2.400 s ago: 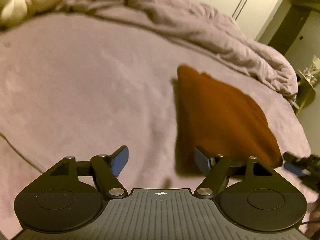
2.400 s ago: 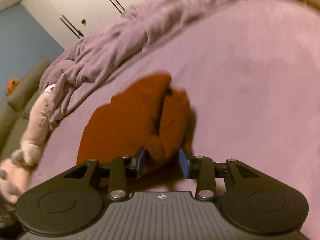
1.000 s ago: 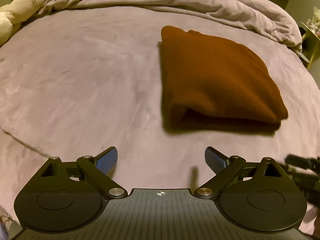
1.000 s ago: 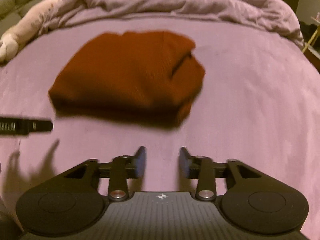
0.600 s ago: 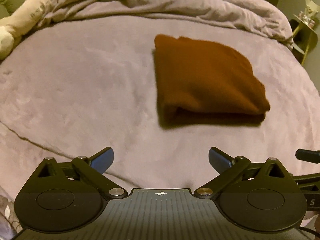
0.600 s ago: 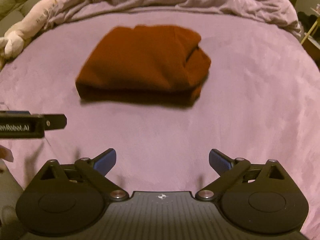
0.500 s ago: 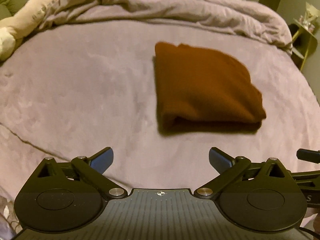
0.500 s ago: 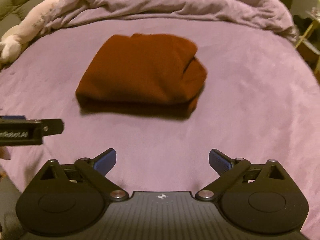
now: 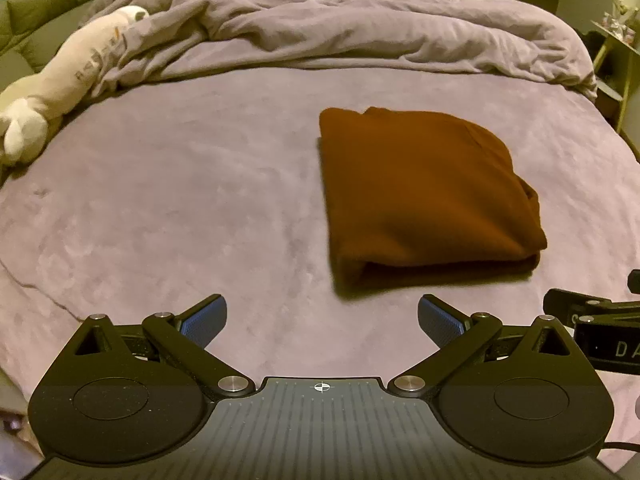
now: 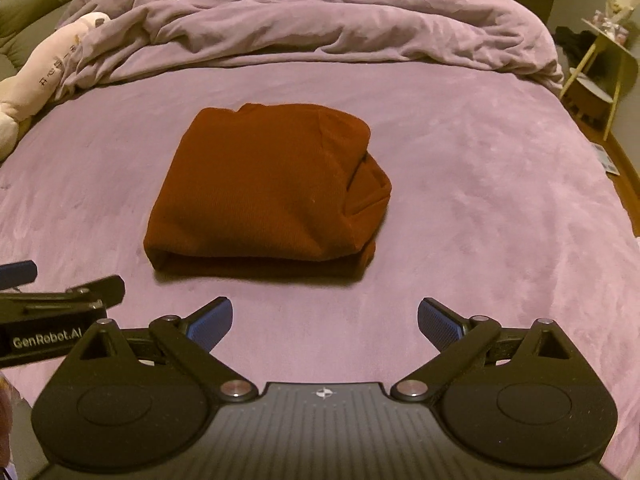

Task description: Fold small clothes

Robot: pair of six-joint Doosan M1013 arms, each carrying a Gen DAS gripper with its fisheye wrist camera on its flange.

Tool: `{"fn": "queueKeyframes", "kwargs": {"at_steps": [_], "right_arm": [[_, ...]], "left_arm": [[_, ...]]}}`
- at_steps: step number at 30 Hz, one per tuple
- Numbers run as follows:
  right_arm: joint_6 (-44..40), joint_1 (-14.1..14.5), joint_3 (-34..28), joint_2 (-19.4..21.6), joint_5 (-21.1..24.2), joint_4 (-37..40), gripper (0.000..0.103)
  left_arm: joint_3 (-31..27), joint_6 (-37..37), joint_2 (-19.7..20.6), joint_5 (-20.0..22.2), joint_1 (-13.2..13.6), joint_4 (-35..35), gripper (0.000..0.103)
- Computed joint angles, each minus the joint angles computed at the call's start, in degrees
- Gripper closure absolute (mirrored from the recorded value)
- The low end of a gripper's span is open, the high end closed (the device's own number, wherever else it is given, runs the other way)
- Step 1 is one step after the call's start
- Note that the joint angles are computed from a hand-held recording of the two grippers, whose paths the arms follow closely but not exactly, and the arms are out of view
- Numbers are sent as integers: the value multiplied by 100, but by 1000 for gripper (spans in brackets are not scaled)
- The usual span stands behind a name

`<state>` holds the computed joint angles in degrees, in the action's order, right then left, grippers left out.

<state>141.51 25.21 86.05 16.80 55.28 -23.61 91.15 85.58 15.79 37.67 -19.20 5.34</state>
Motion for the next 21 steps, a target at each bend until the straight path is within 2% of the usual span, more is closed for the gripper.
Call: {"fn": "queueKeyframes", "kwargs": {"at_steps": [21], "right_arm": [[169,25,0,4,92,-127,4]], "left_arm": [[0,120,14,102,14,-132,0]]}}
